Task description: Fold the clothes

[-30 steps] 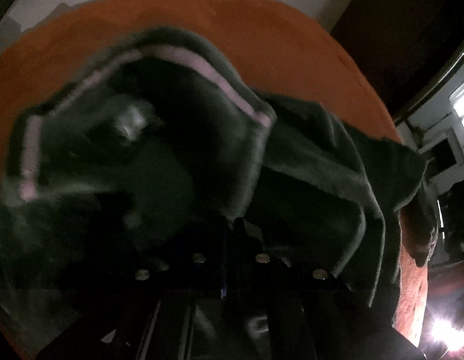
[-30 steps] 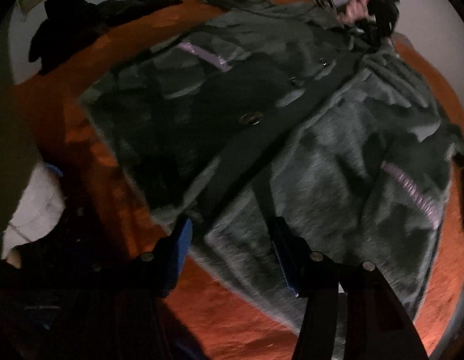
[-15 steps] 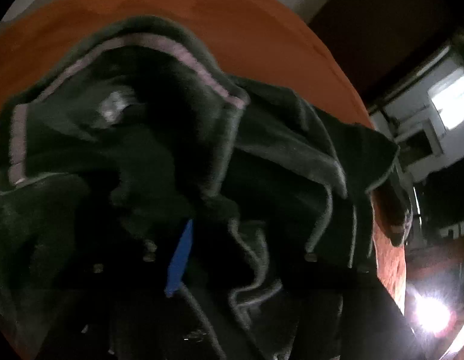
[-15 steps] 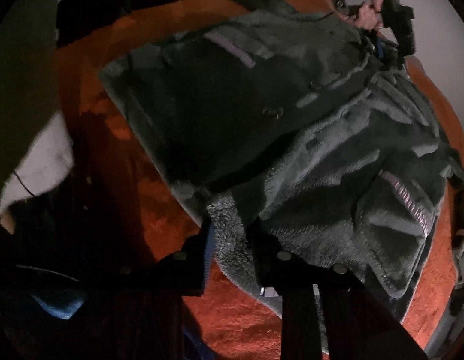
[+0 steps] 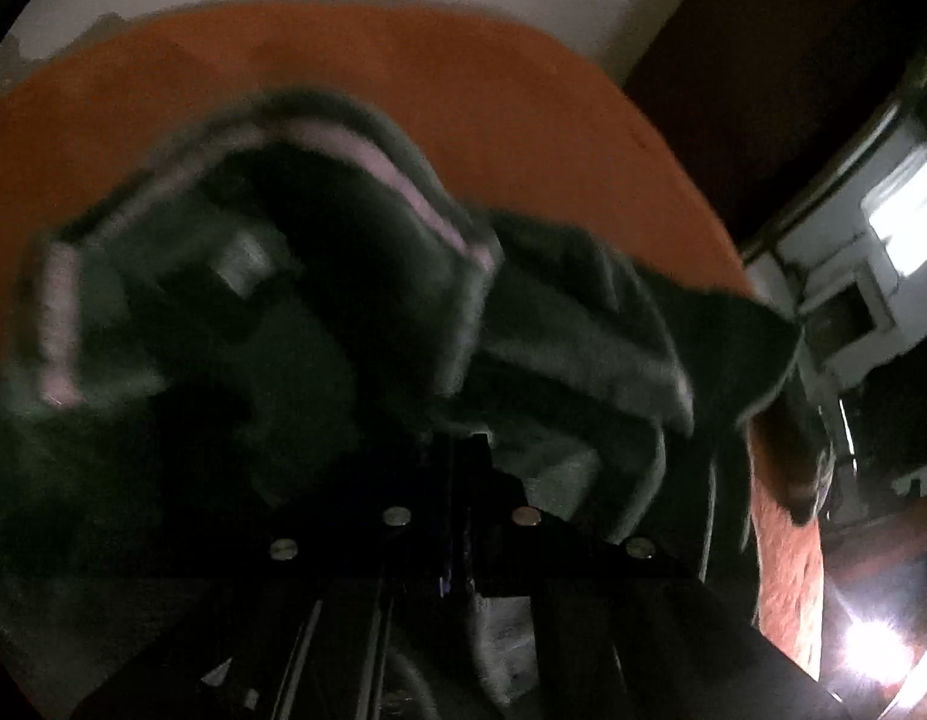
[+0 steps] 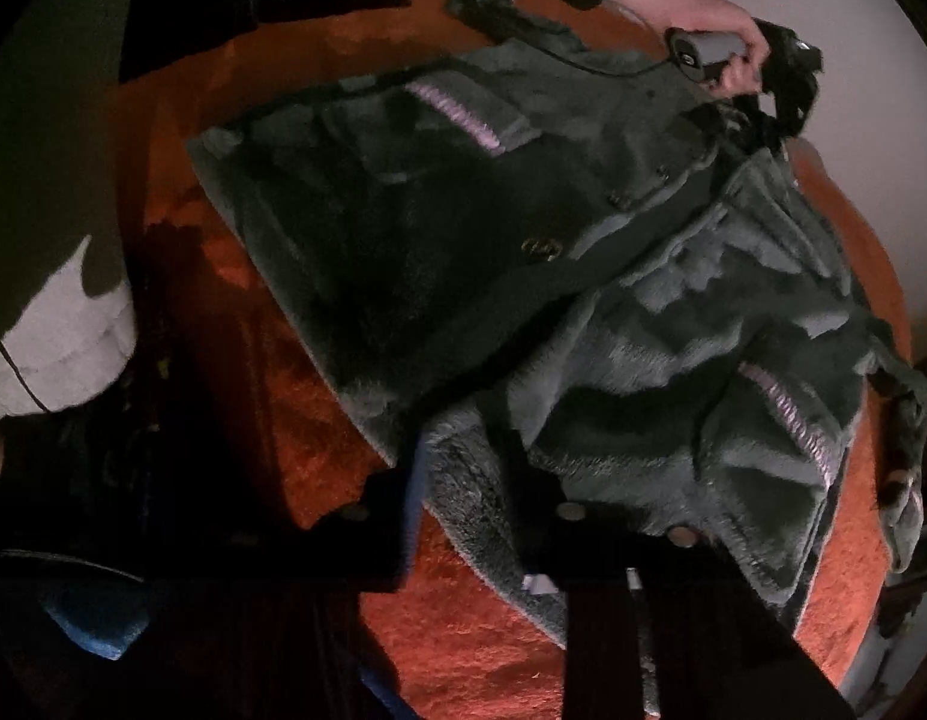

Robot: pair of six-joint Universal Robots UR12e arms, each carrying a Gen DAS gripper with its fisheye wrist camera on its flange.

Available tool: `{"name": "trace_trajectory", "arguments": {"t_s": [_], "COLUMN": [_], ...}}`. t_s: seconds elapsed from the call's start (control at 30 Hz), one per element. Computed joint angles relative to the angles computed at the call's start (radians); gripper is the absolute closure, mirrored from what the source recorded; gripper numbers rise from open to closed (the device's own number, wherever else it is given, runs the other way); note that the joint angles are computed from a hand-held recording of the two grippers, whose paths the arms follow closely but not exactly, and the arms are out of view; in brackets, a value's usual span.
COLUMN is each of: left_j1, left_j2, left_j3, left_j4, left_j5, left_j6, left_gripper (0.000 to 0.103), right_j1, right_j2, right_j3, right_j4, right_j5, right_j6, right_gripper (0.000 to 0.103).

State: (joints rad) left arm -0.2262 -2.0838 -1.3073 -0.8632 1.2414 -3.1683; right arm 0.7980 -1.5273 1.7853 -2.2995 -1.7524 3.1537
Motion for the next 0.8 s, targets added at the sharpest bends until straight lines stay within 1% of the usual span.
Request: {"name": "trace_trajectory", "arguments": {"t_s": [0.03, 0.07, 0.13, 0.17, 0.23, 0.27, 0.3, 0.33, 0.37, 0.43, 0.47, 0.5, 0.53, 0.63, 0.67, 0.7, 0.73, 0.77, 0.8], "left_j1": [0.003, 0.003, 0.013, 0.008, -0.007, -0.016, -0.020, -0.023, -0.027, -0.038, -0.044, -0.048, -0.051, -0.065, -0.064, -0.063, -0.062, -0.060, -0.059], "left_j2": [0.001, -0.007, -0.018, -0.025, -0.037, -0.038, -0.041, -0.045, -0.049, -0.060, -0.066, -0.069, -0.071, -0.076, -0.076, -0.075, -0.075, -0.074, -0.074], "left_j3": [0.000, 0.019, 0.038, 0.050, 0.069, 0.067, 0.070, 0.073, 0.076, 0.087, 0.093, 0.095, 0.097, 0.104, 0.105, 0.106, 0.108, 0.108, 0.109], "left_j4": [0.021, 0.005, -0.023, -0.062, -0.118, -0.127, -0.140, -0.153, -0.166, -0.181, -0.189, -0.192, -0.195, -0.205, -0.211, -0.217, -0.224, -0.226, -0.229], "left_j5": [0.018, 0.043, 0.043, 0.060, 0.104, 0.139, 0.148, 0.158, 0.167, 0.201, 0.218, 0.220, 0.222, 0.259, 0.252, 0.244, 0.236, 0.226, 0.215], "left_j6": [-0.004, 0.005, 0.016, 0.039, 0.084, 0.103, 0.103, 0.103, 0.103, 0.087, 0.079, 0.082, 0.087, 0.089, 0.087, 0.084, 0.082, 0.090, 0.098], "left_gripper": [0.099, 0.099, 0.098, 0.098, 0.097, 0.097, 0.096, 0.093, 0.090, 0.069, 0.065, 0.061, 0.061, 0.061, 0.061, 0.061, 0.061, 0.061, 0.060], "right_j1": [0.000, -0.001, -0.005, -0.008, -0.021, -0.021, -0.024, -0.022, -0.014, 0.000, 0.002, 0.002, 0.002, 0.005, 0.007, 0.007, 0.008, 0.010, 0.012], "right_j2": [-0.001, -0.001, 0.003, 0.003, 0.006, 0.005, 0.003, 0.003, 0.003, 0.006, 0.008, 0.009, 0.009, 0.007, 0.007, 0.008, 0.009, 0.009, 0.009], "right_j3": [0.003, 0.005, 0.005, 0.005, -0.006, -0.006, -0.001, 0.004, 0.006, 0.008, 0.004, 0.000, 0.000, 0.000, -0.004, -0.008, -0.012, -0.014, -0.014], "right_j4": [-0.013, -0.022, -0.022, -0.015, 0.038, 0.043, 0.026, 0.003, -0.019, -0.056, -0.050, -0.037, -0.034, -0.027, -0.015, 0.000, 0.012, 0.017, 0.016], "right_j5": [0.000, -0.001, 0.003, 0.019, 0.090, 0.098, 0.109, 0.105, 0.076, 0.026, 0.027, 0.036, 0.039, 0.028, 0.020, 0.013, 0.004, -0.011, -0.025], "right_j6": [0.003, 0.005, 0.004, 0.003, -0.005, 0.000, 0.004, 0.008, 0.002, -0.013, -0.023, -0.034, -0.040, -0.053, -0.054, -0.048, -0.040, -0.031, -0.024], "right_gripper": [0.086, 0.086, 0.086, 0.086, 0.086, 0.086, 0.086, 0.091, 0.103, 0.103, 0.103, 0.103, 0.103, 0.103, 0.103, 0.101, 0.096, 0.076, 0.053]}}
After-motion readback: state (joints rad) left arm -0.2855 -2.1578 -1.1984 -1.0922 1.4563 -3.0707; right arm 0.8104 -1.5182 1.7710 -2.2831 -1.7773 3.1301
